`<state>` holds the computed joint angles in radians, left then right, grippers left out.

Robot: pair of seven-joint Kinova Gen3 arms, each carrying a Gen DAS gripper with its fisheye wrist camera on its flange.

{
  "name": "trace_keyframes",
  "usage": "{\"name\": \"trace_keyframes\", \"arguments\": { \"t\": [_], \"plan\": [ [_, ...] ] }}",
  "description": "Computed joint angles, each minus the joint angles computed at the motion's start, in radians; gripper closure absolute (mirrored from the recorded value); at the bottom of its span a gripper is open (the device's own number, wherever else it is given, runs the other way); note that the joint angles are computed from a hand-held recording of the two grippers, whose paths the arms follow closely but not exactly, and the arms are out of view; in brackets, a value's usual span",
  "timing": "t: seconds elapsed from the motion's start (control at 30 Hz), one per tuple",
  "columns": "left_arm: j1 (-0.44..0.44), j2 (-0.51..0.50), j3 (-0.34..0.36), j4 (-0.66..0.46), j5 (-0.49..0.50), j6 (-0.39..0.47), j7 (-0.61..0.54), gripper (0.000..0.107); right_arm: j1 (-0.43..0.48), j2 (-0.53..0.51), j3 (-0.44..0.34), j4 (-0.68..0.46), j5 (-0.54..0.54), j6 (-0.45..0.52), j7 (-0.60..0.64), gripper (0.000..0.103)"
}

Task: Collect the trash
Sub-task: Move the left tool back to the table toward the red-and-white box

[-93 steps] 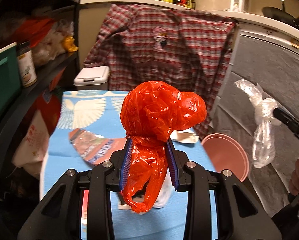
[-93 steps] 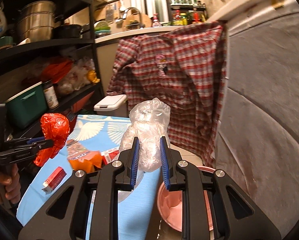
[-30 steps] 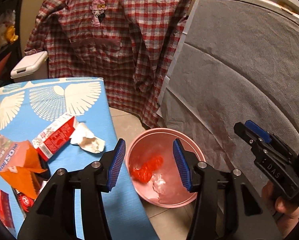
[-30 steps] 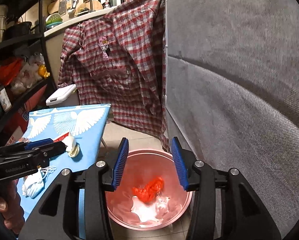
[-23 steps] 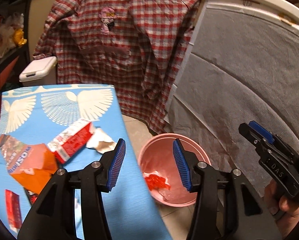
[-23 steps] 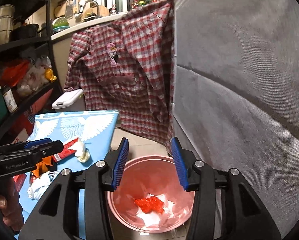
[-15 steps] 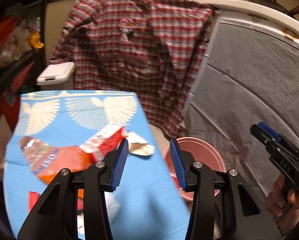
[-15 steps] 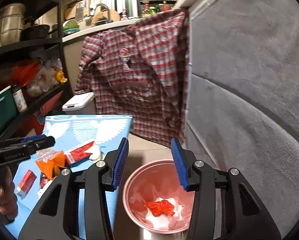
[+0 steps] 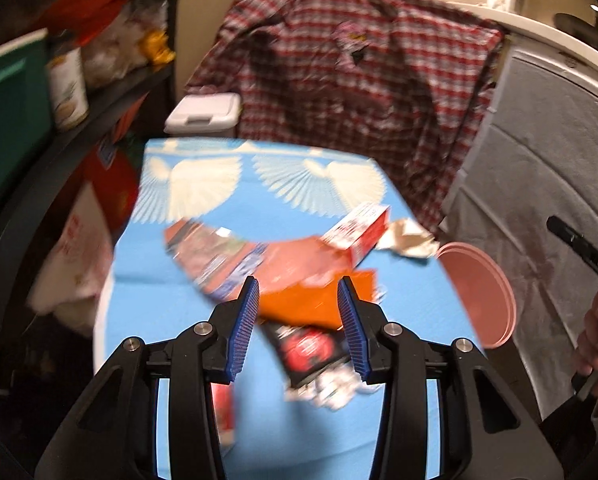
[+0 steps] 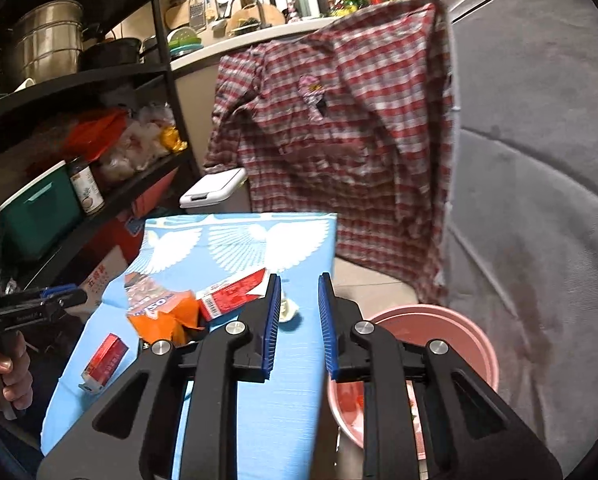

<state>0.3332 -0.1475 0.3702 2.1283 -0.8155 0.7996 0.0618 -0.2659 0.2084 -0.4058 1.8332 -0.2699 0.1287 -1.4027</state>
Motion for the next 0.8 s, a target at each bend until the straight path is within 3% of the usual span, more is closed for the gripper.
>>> {"name": "trace_keyframes", "arguments": {
  "t": [0.23,0.57,0.8],
  "plan": [
    [-0.046,-0.075,-0.038,0.081,0.134,-0.048,-0.11,0.067,-0.149,0.068,0.108,-0.069,0.082,0.039,-0.069,0.083],
    [-0.117,-0.057,-0.091,0.148,0.32,-0.15,-0.356,0.067,-0.276,0.178,0.208,-0.171,0.198,0.097,-0.141,0.083],
    [-0.135,0.001,-0.109,0.152,0.389,-0.194,-0.477,0.066,-0.286,0.264,0.212,-0.259,0.232,0.143,-0.159,0.082]
  ]
}}
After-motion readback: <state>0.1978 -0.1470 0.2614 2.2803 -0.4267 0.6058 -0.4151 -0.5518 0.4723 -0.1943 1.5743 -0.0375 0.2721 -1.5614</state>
